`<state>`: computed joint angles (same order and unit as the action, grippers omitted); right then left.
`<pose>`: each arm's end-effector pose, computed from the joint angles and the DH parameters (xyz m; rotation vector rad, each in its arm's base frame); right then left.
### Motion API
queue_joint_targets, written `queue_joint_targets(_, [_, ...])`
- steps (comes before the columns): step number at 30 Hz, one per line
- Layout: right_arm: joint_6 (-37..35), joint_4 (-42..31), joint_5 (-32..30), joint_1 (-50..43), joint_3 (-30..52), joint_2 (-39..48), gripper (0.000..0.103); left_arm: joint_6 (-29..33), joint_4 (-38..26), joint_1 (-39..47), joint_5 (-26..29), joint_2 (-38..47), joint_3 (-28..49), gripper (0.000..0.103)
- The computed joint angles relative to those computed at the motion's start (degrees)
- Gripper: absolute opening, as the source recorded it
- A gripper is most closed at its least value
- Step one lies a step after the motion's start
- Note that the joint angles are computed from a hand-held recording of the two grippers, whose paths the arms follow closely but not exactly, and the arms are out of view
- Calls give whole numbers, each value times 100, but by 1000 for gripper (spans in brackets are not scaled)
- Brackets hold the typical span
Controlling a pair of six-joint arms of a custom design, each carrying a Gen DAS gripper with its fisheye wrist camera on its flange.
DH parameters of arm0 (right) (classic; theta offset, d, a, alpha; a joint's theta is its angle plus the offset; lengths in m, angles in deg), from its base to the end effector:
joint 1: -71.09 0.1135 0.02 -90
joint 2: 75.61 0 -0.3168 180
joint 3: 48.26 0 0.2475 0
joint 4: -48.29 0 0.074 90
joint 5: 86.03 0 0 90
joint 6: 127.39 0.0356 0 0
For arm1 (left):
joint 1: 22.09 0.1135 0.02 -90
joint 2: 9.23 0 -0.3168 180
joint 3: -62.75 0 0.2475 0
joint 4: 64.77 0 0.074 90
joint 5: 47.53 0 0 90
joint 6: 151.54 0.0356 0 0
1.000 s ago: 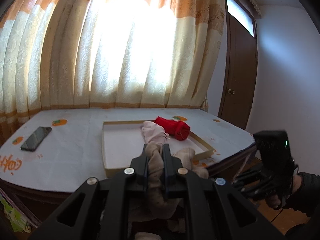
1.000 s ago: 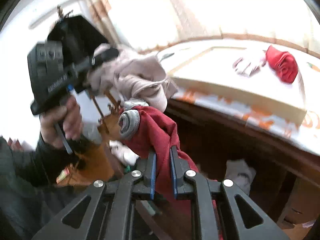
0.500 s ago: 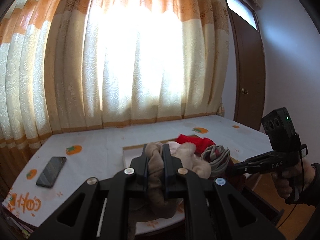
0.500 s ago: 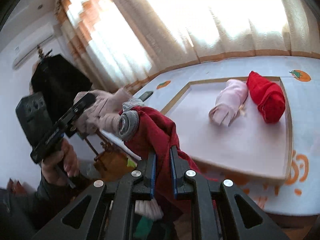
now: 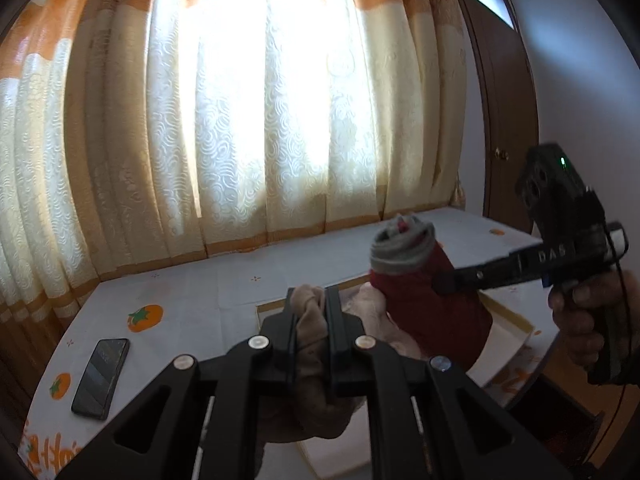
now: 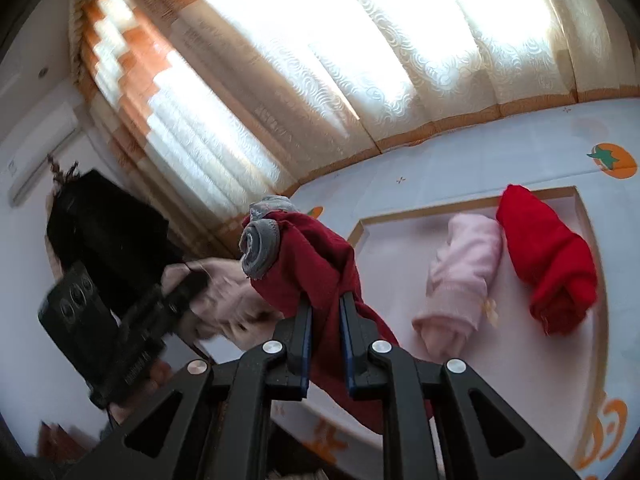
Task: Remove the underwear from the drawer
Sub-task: 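Lower both garments into the tray and open both grippers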
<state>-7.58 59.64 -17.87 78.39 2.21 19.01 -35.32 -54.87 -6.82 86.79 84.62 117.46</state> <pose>0.3089 0.0529 0.1989 0.2013 2.1912 0.7799 0.3153 0.0603 0.2248 0.6290 1.8369 -0.3271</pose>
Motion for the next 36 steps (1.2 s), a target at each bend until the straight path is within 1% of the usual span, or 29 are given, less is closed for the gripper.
queue_joint_targets(1, [26, -40, 24, -17, 162, 143, 14, 106, -144, -114, -99, 123, 164, 9])
queue_joint_targets(3, [142, -27, -9, -67, 372, 405, 14, 154, -150, -245, -263, 269, 291, 9])
queue_joint_targets(6, [388, 118, -119, -198, 673, 888, 14, 287, -542, -440, -416, 549, 713, 9])
queue_joint_targets(7, [494, 188, -163, -240, 764, 1051, 14, 371, -847, -500, -423, 685, 954, 9])
queue_joint_targets(8, [598, 257, -212, -286, 848, 1203, 14, 401, -1053, -569, -487, 824, 1163, 9])
queue_joint_targets(9, [650, 296, -220, -309, 897, 1291, 14, 381, -1112, -611, -540, 896, 1264, 9])
queue_joint_targets(11, [689, 245, -136, -315, 1076, 1465, 14, 488, -1605, -754, -664, 1185, 1712, 9])
queue_joint_targets(14, [648, 17, 14, -304, 1442, 1741, 14, 425, -1598, -921, -887, 1479, 1941, 9])
queue_joint_targets(16, [611, -169, 30, -341, 1678, 1906, 14, 387, -1439, -1031, -1048, 1630, 1974, 9])
queue_joint_targets(18, [547, -462, 12, -391, 1937, 2083, 17, 315, -1253, -1114, -1195, 1746, 1979, 10])
queue_joint_targets(19, [607, -471, 62, -425, 1971, 2140, 18, 273, -1175, -1151, -1244, 1801, 1981, 11])
queue_joint_targets(20, [619, -484, 37, -464, 2009, 2196, 21, 259, -1125, -1176, -1292, 1830, 1977, 15])
queue_joint_targets(21, [566, -554, 3, -490, 2062, 2246, 29, 237, -1070, -1201, -1359, 1854, 1974, 22])
queue_joint_targets(22, [503, -624, 54, -499, 2087, 2271, 35, 204, -983, -1232, -1434, 1877, 1961, 26])
queue_joint_targets(23, [452, -681, 135, -500, 2101, 2283, 49, 183, -964, -1255, -1509, 1919, 1999, 38])
queue_joint_targets(24, [416, -669, 170, -513, 2068, 2286, 57, 153, -983, -1287, -1601, 1971, 2058, 45])
queue_joint_targets(26, [422, -507, 71, -566, 1923, 2260, 58, 58, -1144, -1349, -1749, 2089, 2260, 47])
queue_joint_targets(28, [344, -486, 159, -570, 1791, 2136, 59, -36, -1110, -1370, -1863, 2129, 2310, 50])
queue_joint_targets(30, [216, -394, 206, -563, 1569, 1919, 62, -138, -1036, -1356, -1896, 2111, 2290, 56])
queue_joint_targets(33, [181, -202, 123, -578, 1110, 1525, 67, -380, -759, -1248, -1700, 1968, 2060, 66])
queue_joint_targets(36, [95, -146, 87, -589, 607, 1052, 68, -467, -560, -1187, -1604, 1789, 1795, 67])
